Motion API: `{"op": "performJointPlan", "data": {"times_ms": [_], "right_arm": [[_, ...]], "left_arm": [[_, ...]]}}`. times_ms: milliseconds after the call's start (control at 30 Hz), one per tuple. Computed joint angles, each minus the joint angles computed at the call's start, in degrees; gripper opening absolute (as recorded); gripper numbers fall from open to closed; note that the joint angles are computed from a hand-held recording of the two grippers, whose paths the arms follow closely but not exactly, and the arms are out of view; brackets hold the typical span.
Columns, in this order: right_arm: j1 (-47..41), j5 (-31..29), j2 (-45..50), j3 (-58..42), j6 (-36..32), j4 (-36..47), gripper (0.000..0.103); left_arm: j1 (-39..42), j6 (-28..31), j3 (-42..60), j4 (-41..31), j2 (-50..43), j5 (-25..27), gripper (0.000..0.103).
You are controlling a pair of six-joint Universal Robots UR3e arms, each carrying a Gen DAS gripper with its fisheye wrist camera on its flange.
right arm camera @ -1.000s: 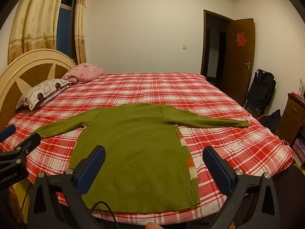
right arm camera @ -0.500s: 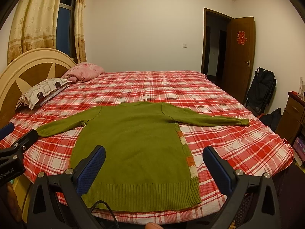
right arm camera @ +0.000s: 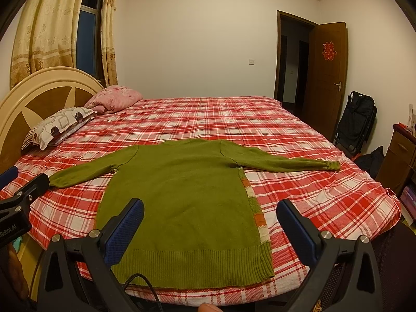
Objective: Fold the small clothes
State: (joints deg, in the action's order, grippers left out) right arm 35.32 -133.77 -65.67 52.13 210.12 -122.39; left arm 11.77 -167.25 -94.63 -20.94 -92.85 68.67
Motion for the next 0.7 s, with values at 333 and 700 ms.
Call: {"op": "performJointPlan", "data": {"times_ms": [333,700], "right_arm": [[0.18,-0.07,0.27,-0.20,0.23,0.03,0.102],[0.22,0.15,0.58,-0.77,0.41,0.50,0.102]], "left_arm": [[0.04,0.03,0.00,0.15,-0.10,-0.06,0.103],[0.05,0.24,-0.30,-0.06,0.28,-0.12,0.103]]}}
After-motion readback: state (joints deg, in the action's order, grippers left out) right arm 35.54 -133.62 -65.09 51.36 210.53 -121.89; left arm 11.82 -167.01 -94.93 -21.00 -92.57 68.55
